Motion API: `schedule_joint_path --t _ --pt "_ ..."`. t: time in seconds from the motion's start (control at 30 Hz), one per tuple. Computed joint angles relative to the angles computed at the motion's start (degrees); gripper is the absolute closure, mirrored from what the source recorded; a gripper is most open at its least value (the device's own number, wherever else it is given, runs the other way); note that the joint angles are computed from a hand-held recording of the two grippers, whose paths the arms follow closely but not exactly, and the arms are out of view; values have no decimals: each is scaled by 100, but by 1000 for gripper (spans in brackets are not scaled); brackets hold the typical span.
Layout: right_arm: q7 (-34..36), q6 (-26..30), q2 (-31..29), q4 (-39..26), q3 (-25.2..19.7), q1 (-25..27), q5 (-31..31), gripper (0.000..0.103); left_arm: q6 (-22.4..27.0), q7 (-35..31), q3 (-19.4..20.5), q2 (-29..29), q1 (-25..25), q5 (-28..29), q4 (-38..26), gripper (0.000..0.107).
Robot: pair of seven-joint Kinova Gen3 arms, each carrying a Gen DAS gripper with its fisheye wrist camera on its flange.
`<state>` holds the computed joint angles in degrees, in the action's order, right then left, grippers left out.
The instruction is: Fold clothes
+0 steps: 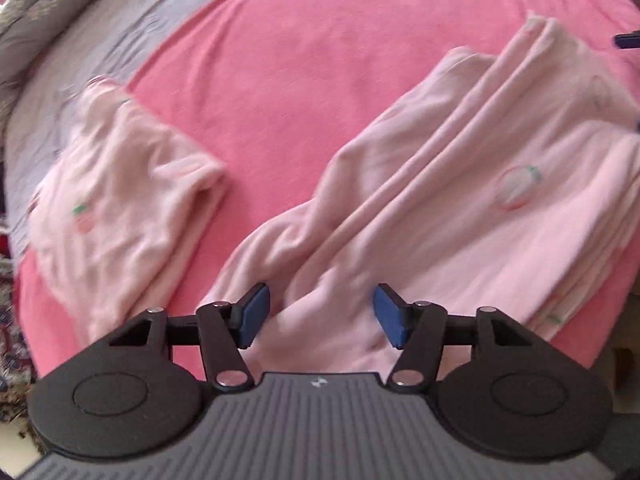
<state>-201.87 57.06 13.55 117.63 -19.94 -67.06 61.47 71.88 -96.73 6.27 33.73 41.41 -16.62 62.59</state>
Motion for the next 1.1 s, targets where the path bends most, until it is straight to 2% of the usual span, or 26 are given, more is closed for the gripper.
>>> schedule_joint_path --t 0.07,0.13,0.2,0.27,0.33,0.4,0.43,0.5,0.53,0.6,0.67,0.7,0.77,0.8,0.87,0.93,1.0,1.1 --pt "466 176 31 -255 -531 485 44 0 -350 466 -531 -374 236 107 426 34" --pt "932 302 93 -520 -1015 939 142 0 -703 932 -1019 -691 672 -125 862 35" --pt "1398 119 169 -796 -1138 1211 203 0 -932 1394 -1147 -916 880 -294 1189 36" --pt "1864 -278 262 -1005 -836 1153 256 0 -1081 1574 -887 -1108 663 -109 1360 36" --pt "2330 -582 441 -1254 -305 866 284 0 -1462 1492 -356 -1314 189 57 1657 35" --pt "2776 -935 594 -1497 226 606 215 0 -1779 1645 -4 -1353 -2 -140 1891 35" --pt "2897 -1144 654 -1587 488 486 167 0 -1851 1820 106 -1307 -11 -335 1959 35" --pt "3224 -1468 753 -1802 695 512 -207 0 -1760 2272 9 -1108 158 -631 2026 34" --pt "3363 -1593 802 -1860 639 647 -440 0 -1742 2398 -50 -1013 193 -657 2067 26" --pt "3665 -1638 951 -2064 211 1123 -906 0 -1945 2807 3 -1002 -56 -429 2278 22" --pt "3925 -1310 1082 -2225 -320 1504 -1372 0 -1921 3125 70 -1062 -213 -265 2293 22" --pt "4043 -1080 1095 -2280 -499 1570 -1605 0 -1809 3269 24 -1106 -132 -323 2241 22" --pt "4217 -846 897 -2258 -538 1508 -2071 0 -1812 3525 -20 -1262 98 -693 2309 25" --pt "4236 -819 764 -2193 -398 1355 -2264 0 -1848 3580 -89 -1350 249 -851 2359 25" --pt "4322 -659 559 -2163 -248 1199 -2730 0 -1990 3540 47 -1485 231 -887 2384 25" --pt "4271 -249 553 -2343 -497 1467 -3196 0 -2219 3257 335 -1533 -10 -557 2317 26" --pt "4040 -80 551 -2404 -668 1825 -3662 0 -2485 2807 681 -1443 -255 -151 2202 26" --pt "3509 -517 269 -2047 -326 1924 -4129 0 -2715 2156 809 -1070 -108 302 1930 25"
